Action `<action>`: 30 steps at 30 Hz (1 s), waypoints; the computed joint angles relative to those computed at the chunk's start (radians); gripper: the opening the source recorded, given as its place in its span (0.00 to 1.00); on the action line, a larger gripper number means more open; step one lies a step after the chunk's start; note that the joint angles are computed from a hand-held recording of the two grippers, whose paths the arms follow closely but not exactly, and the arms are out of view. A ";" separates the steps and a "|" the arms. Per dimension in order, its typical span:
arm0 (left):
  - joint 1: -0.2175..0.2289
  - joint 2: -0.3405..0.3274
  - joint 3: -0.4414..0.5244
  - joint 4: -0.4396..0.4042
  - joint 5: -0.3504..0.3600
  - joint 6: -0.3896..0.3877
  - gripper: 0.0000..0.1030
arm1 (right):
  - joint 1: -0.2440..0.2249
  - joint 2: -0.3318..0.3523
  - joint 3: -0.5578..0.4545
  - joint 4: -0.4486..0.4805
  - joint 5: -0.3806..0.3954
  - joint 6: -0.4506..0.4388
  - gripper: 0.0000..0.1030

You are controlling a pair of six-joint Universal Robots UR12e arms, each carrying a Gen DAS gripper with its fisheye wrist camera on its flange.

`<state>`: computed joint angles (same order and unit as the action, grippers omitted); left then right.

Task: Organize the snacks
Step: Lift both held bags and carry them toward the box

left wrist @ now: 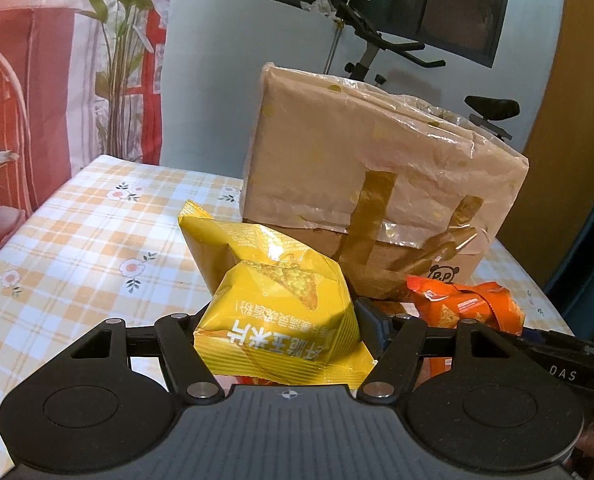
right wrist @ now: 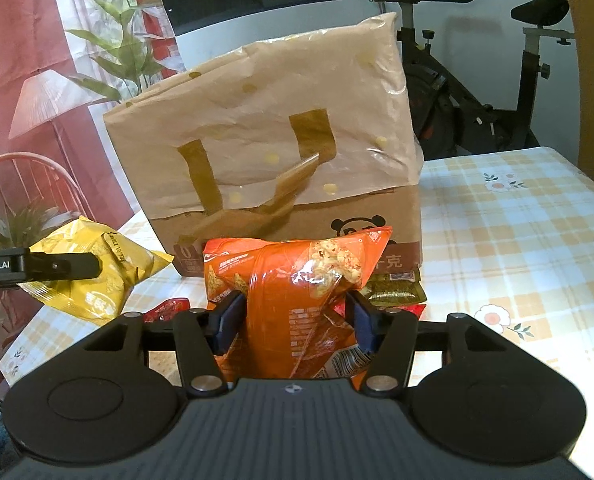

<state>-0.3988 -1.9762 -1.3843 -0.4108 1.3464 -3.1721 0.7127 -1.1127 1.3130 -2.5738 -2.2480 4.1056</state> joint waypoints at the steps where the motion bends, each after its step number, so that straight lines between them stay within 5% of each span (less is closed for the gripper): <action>1: 0.000 0.003 -0.005 0.005 0.003 -0.002 0.69 | 0.003 0.001 -0.001 -0.001 -0.006 -0.001 0.57; 18: 0.005 0.024 -0.022 0.167 0.049 -0.026 0.69 | 0.036 0.011 -0.028 -0.110 -0.154 -0.132 0.57; 30: -0.009 -0.054 0.147 0.238 0.005 0.018 0.69 | -0.005 0.047 -0.129 -0.318 -0.201 -0.414 0.57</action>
